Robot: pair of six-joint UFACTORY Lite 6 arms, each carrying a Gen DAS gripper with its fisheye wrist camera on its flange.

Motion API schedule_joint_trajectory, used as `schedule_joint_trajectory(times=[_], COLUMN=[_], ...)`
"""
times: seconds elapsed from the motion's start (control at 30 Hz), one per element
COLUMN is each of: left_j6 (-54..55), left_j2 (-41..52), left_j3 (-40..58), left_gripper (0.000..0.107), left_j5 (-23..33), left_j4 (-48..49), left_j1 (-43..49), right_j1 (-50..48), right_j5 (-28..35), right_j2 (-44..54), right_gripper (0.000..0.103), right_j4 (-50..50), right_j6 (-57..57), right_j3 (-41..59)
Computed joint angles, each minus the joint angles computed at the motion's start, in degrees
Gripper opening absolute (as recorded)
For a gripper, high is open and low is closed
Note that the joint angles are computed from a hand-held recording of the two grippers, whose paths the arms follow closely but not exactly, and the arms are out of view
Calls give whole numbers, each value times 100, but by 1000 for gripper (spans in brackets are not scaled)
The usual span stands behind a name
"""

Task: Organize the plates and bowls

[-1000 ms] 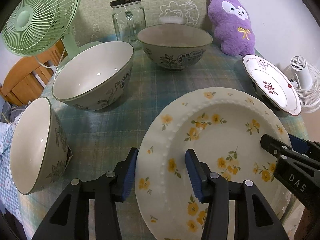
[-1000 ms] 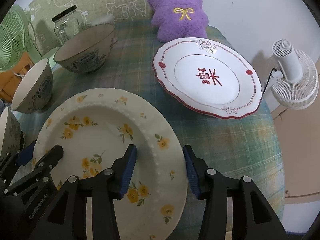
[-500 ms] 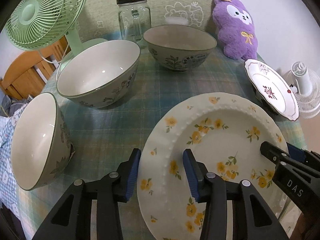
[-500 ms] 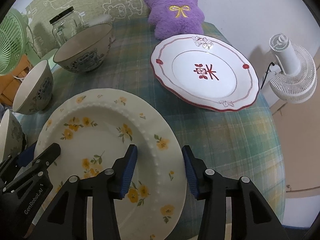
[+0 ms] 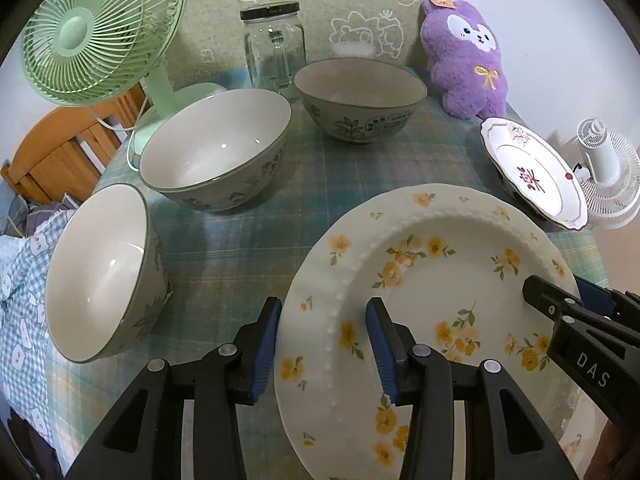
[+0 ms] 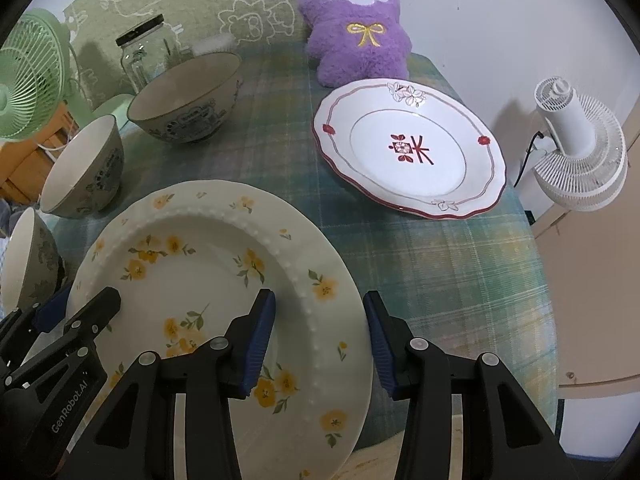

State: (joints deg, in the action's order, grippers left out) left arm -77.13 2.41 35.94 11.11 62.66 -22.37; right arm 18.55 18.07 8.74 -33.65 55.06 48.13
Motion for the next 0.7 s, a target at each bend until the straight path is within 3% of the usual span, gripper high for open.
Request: schedule_joint_trajectory(times=[0.4,0.7], left_j6=[851,500], left_j2=[-701,-1240], left_j3=[-217,-448], left_gripper=[44,44], left_j5=[303,755], left_j4=[-1044,-1114], left_j1=[-259,-798], right_j1=[114,128], right_j5=[360,532], right_j2=[-798,-1492], right_gripper=[48,48], right_j4=[9,-32], right_j6=[16,-39], right_j3=[-341,-742])
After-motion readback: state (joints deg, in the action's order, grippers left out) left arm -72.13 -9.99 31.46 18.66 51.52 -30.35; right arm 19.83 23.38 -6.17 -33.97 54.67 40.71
